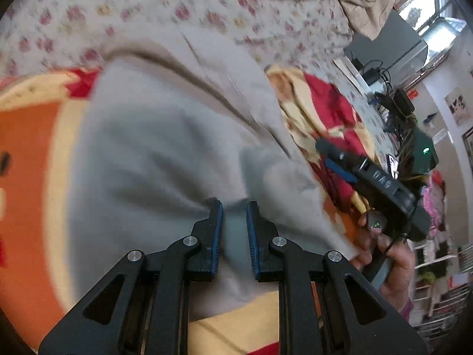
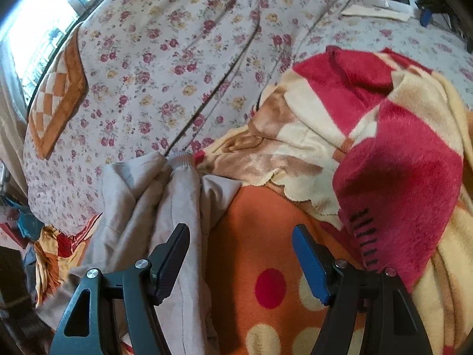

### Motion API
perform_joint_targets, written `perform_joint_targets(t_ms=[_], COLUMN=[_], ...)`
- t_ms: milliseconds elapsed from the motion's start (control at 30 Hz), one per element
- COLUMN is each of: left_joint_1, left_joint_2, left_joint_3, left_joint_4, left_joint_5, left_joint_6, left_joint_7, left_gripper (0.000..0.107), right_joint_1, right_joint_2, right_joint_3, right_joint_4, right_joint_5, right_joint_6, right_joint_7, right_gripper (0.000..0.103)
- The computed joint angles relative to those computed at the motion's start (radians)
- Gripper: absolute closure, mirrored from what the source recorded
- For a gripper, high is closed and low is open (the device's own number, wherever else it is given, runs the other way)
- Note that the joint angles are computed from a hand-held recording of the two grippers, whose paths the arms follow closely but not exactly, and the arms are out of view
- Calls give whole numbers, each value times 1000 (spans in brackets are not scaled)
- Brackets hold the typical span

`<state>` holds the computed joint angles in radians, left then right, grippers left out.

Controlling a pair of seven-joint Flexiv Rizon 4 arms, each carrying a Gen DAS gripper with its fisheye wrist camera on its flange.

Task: Fold large clothes

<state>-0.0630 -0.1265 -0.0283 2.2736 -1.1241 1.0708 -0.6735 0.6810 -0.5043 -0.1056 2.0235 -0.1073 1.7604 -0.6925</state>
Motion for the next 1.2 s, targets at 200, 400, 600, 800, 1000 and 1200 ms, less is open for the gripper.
perform_joint_targets(t_ms=[200, 400, 600, 800, 1000, 1200], left_joint_1=[-23, -34, 41, 121, 186, 194], left_joint_2=[-9, 76, -70, -227, -263, -255], left_joint_3=[-16, 17, 28, -8, -79, -156], left_joint_4=[28, 60, -72, -198, -247, -236], left_joint_5=[-83, -41, 101, 235, 289, 114], left_joint_6=[23, 132, 206, 252, 231, 227], left_joint_7=[41, 120, -52, -178, -231, -63], left_gripper=[93, 93, 93, 93, 93, 84], right_joint_1=[-76, -289, -417, -403, -343, -264], right_joint_2=[2, -54, -187, -291, -317, -217], right_joint_3=[108, 366, 575, 619, 550, 388], right_joint_4=[3, -105, -328, -508, -544, -401], right_joint_5=[-1, -141, -215, -184, -109, -74], right_joint_6=[112, 39, -186, -377, -303, -161], right_joint_7=[-61, -88, -197, -303, -328, -266], right_gripper=[34, 34, 34, 34, 89, 92])
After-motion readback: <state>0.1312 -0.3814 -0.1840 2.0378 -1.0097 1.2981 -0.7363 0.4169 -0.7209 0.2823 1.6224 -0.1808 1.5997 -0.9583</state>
